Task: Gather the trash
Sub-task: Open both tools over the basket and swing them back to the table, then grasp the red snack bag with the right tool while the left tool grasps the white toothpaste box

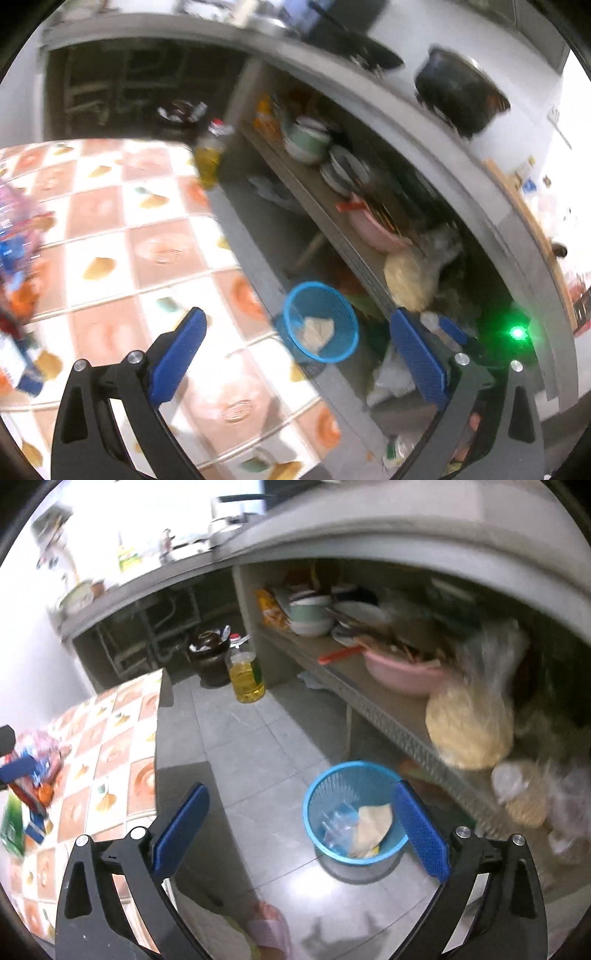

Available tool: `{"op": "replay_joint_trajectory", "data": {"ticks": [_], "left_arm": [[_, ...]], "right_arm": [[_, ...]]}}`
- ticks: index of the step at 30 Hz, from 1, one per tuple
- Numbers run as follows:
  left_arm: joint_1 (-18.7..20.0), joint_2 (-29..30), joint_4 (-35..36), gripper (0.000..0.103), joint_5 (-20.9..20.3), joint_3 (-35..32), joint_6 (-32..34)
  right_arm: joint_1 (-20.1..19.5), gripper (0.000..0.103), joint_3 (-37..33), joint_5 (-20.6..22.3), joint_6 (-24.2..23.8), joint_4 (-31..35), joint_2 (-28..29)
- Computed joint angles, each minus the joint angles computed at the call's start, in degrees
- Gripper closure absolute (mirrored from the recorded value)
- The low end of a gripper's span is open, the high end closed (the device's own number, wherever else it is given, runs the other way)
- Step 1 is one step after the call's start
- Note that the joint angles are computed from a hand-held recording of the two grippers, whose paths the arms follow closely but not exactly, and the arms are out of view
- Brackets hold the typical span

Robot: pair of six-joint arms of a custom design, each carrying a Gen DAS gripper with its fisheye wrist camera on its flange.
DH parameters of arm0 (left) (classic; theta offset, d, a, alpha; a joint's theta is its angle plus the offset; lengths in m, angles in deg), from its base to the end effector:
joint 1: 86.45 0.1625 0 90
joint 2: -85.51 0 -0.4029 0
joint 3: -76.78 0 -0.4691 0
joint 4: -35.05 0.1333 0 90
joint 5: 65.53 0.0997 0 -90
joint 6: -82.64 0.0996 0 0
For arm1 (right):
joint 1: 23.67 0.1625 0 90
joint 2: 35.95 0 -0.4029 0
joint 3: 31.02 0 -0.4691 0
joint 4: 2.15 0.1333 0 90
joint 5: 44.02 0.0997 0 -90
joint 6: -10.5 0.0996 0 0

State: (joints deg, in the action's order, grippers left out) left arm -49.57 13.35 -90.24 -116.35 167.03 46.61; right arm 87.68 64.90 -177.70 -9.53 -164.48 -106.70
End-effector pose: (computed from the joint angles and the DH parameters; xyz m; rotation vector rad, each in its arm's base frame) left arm -0.4321 -0.5695 0.3561 0.2570 2.6871 -0.9636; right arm 0.3069 -0.6080 0.3675 0.4206 -2.2119 0.9782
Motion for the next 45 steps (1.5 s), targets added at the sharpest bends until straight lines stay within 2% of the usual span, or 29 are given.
{"op": "replay_joint_trajectory", "data": {"ticks": [5,7,9,10,13,17,18,21,23,25,27,29,31,33,35,37,38,40,41,45], "left_arm": [[-2.45,-9.38,-1.82,0.006,9.47,8.83,-3.16],[-3.2,-12.6,3.14,0.006,13.9,10.75,-6.47],[-3.86,-16.1,9.65,0.006,17.65,12.39,-10.89],[-4.15,-17.76,12.28,0.006,19.27,13.27,-13.14],[-5.95,-24.05,19.0,0.006,24.53,16.66,-20.07],[-7.89,-30.05,24.65,0.006,29.8,20.11,-26.08],[-8.26,-31.24,25.91,0.006,30.8,20.75,-27.01],[-8.83,-33.11,31.51,0.006,32.06,21.18,-31.17],[-8.18,-33.65,33.12,0.006,31.37,21.34,-31.44],[-6.78,-33.14,32.67,0.006,29.89,21.42,-30.54],[-5.75,-32.58,31.59,0.006,28.32,21.81,-29.84],[-5.08,-32.36,30.95,0.006,27.46,22.33,-30.15],[-4.14,-31.98,26.56,0.006,26.57,23.37,-28.24],[-3.28,-31.26,22.21,0.006,26.74,24.23,-26.58],[-2.68,-30.38,22.01,0.006,27.4,24.02,-27.66],[-2.26,-29.87,20.8,0.012,27.6,24.05,-26.93],[-2.16,-29.64,22.17,0.013,28.13,23.76,-27.96],[-1.93,-29.55,23.05,0.013,28.54,23.44,-28.62],[-1.77,-29.38,24.05,0.013,28.77,23.07,-29.27],[-0.47,-27.68,29.09,0.013,29.13,20.93,-31.94]], "right_arm": [[3.48,0.008,-0.71,-2.67,-8.27,-5.92,3.04],[4.84,0.008,-1.58,-3.72,-12.69,-9.86,5.23],[5.73,0.008,-2.09,-2.71,-17.77,-13.19,6.97],[6.3,0.008,-2.36,-2.22,-18.31,-12.95,7.33],[6.72,0.008,-3.12,3.35,-17.0,-8.97,7.39],[6.18,0.008,-5.34,15.85,-10.6,1.56,6.72],[5.79,0.008,-5.87,20.45,-9.11,3.42,6.71],[6.15,0.008,-8.01,26.16,-6.01,7.77,7.94],[6.36,0.008,-10.12,29.87,-4.15,12.29,9.24],[6.24,0.008,-13.81,35.18,-2.05,19.45,11.3],[6.48,0.008,-17.28,38.69,-0.92,24.39,13.63],[6.89,0.008,-21.25,41.51,-0.64,28.89,16.58],[7.64,0.008,-25.72,43.44,-0.93,33.99,19.91],[8.78,0.008,-31.11,44.6,-1.7,39.48,24.15],[9.82,0.009,-37.11,44.38,-2.56,44.69,28.75],[11.09,0.017,-44.21,43.25,-3.56,50.87,34.07],[11.47,0.018,-46.93,42.9,-3.66,53.13,36.15],[12.35,0.03,-53.19,40.79,-2.91,57.9,40.86],[12.63,0.032,-55.75,40.34,-3.15,59.96,42.73],[13.52,0.049,-64.13,37.3,-3.73,65.23,48.94]]}}
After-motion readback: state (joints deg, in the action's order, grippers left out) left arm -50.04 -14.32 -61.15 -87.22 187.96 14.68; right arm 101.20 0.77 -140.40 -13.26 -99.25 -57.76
